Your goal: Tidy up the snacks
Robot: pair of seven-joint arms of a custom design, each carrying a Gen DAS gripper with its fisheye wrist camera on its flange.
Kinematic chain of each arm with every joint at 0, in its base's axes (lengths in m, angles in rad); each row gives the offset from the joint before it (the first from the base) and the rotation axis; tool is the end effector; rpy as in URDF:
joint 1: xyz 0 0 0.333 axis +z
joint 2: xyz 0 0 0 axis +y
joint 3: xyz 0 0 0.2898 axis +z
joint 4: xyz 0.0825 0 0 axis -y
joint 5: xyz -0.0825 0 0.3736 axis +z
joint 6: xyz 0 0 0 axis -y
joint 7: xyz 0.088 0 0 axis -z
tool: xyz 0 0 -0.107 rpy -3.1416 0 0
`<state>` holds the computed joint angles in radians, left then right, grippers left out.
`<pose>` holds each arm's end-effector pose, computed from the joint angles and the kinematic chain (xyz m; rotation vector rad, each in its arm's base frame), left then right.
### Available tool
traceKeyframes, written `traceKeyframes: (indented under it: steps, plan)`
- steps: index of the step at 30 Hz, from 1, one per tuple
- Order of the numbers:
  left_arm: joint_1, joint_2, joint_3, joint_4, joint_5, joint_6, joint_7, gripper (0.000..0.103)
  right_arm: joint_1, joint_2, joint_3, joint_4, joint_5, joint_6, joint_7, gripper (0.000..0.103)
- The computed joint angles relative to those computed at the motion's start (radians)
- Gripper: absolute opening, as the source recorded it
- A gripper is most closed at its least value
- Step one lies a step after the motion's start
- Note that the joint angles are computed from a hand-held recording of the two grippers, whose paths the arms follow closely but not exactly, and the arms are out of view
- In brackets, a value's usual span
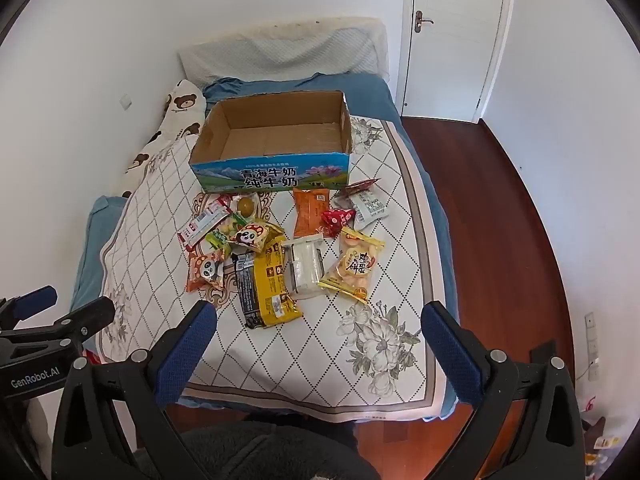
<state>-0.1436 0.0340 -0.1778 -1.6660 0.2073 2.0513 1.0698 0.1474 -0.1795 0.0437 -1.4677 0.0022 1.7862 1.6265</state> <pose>0.5665 -0.1752 0.5847 -2.1011 1.8678 -0.3646 0.4841 0.0969 0.7642 -2.0502 1.7874 -0.4311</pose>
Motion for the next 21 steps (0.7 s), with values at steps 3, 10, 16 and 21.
traceKeyframes:
  steps: [3, 10, 16, 21]
  plan:
    - [0.0, -0.003, 0.0, -0.005, 0.002, 0.004, -0.001, 0.103, 0.002, -0.003, 0.001, -0.001, 0.0, -0.001, -0.001, 0.103]
    - [0.0, -0.012, 0.0, -0.017, 0.008, 0.009, -0.007, 0.103, 0.002, -0.009, 0.0, -0.006, 0.004, 0.001, -0.001, 0.103]
    - [0.0, -0.03, -0.001, -0.038, 0.011, 0.024, -0.014, 0.103, 0.002, -0.009, 0.001, 0.003, 0.006, -0.005, 0.001, 0.103]
    - [0.003, -0.046, 0.001, -0.058, 0.006, 0.042, -0.01, 0.103, 0.001, -0.013, 0.0, 0.002, 0.007, -0.001, -0.004, 0.103]
